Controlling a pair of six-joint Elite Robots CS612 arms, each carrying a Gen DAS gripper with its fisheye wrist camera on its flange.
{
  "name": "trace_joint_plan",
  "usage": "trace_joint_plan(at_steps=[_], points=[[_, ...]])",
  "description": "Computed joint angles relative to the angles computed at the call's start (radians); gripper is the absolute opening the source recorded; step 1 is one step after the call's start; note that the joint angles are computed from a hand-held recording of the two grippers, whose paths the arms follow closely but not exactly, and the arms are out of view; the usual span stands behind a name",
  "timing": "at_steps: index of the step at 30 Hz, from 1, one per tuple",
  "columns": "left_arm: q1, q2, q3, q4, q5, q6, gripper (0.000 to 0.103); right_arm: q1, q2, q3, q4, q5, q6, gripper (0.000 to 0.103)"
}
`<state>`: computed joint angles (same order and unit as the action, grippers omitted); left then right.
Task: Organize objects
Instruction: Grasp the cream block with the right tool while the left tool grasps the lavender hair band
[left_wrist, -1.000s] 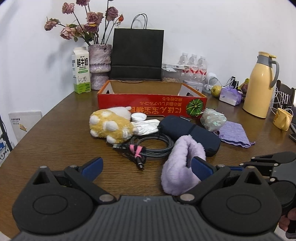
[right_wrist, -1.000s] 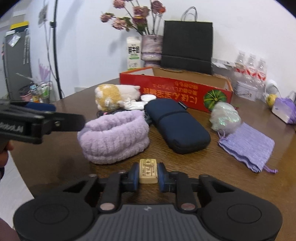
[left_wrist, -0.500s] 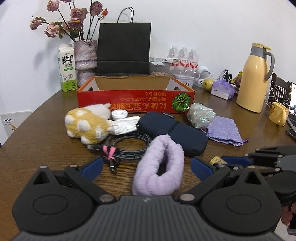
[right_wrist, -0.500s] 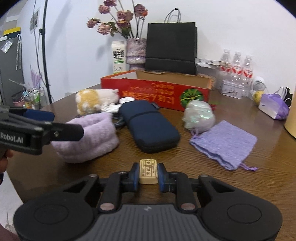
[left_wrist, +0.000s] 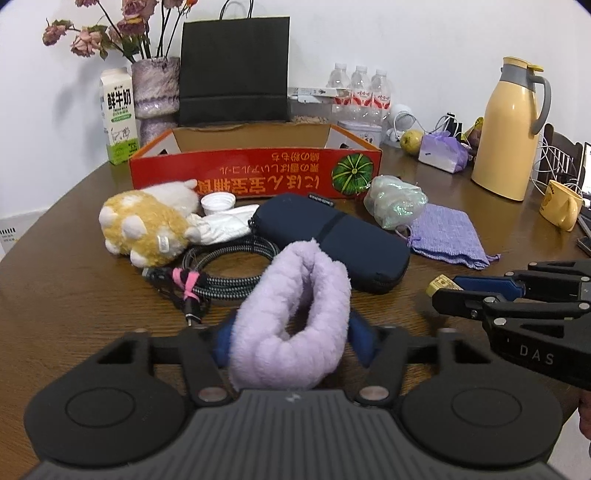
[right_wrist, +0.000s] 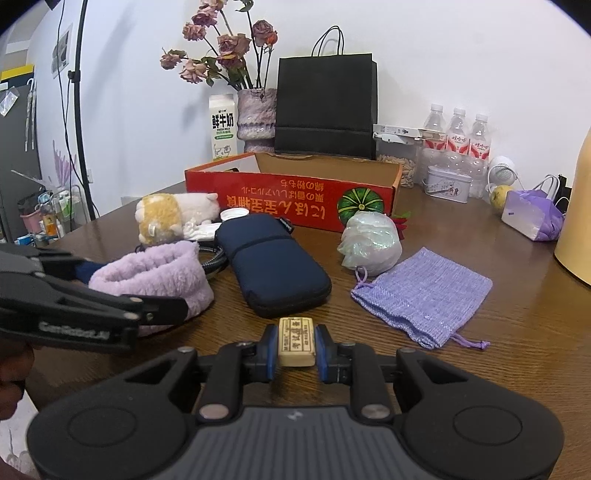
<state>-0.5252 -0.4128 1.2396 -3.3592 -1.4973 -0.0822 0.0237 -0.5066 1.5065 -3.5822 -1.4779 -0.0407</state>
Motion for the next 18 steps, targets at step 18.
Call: trace_joint_plan(at_steps=[18], points=[[0.011, -0.008, 0.026, -0.071, -0.006, -0.009, 0.035, 0.021, -0.003, -0.018, -0.003, -0.020, -0.009, 0.020]])
